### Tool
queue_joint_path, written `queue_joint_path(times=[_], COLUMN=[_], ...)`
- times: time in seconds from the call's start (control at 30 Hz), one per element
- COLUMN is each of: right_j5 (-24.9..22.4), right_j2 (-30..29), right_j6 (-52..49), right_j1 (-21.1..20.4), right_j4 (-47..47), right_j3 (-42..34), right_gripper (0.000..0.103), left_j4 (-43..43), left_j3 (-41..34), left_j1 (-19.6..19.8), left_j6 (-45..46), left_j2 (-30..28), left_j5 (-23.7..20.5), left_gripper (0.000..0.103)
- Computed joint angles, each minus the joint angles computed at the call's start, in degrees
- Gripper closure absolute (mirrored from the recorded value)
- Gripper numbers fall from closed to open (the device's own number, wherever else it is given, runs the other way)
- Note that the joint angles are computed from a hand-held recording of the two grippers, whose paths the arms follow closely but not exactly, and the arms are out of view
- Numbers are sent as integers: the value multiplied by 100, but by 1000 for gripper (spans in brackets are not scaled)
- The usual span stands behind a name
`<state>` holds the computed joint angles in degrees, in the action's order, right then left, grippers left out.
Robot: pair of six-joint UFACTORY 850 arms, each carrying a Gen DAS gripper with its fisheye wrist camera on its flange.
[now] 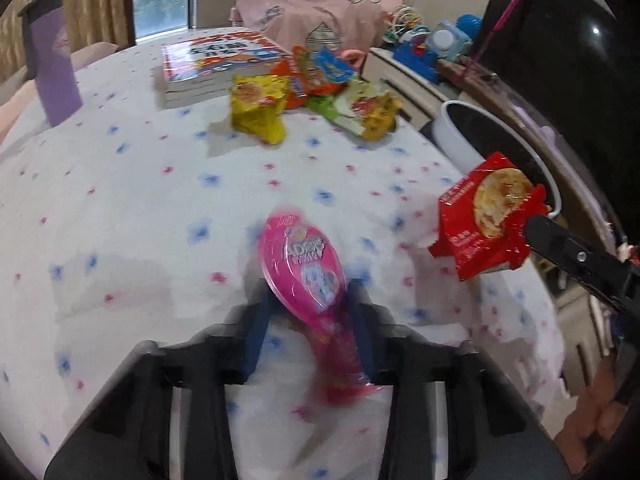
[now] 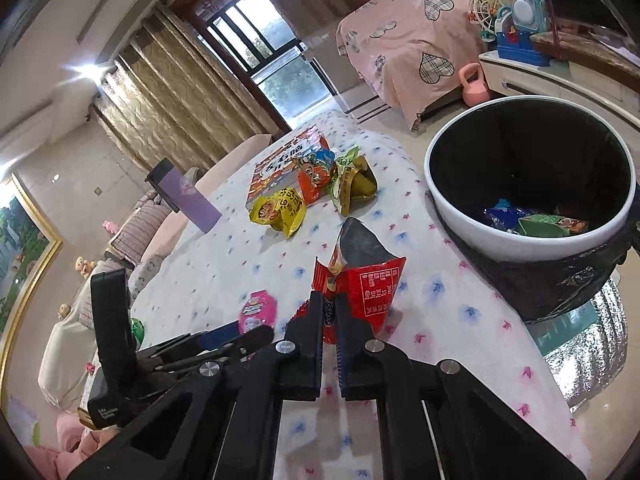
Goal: Collect trash
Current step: 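Carry lollipop and red snack bag over the bin and open both tools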
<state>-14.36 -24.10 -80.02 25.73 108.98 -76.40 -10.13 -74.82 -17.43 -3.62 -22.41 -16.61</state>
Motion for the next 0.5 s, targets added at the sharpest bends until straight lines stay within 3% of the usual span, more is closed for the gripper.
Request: queue_joint_path(times=[0.2,0.5], right_j5=[-3,30], right_j2=[178,406], right_j6=[-616,-1387], right_j1=[-46,-278], right_j4=[524,1260], right_j3=[136,298], right_gripper=[99,99], left_j4=[-1065,-1621], left_j3=[-44,-517], left_j1=[-38,-188], left_j6=[1023,1667], left_j2=[69,-74], left_j5=[68,-57], left_gripper=[85,89])
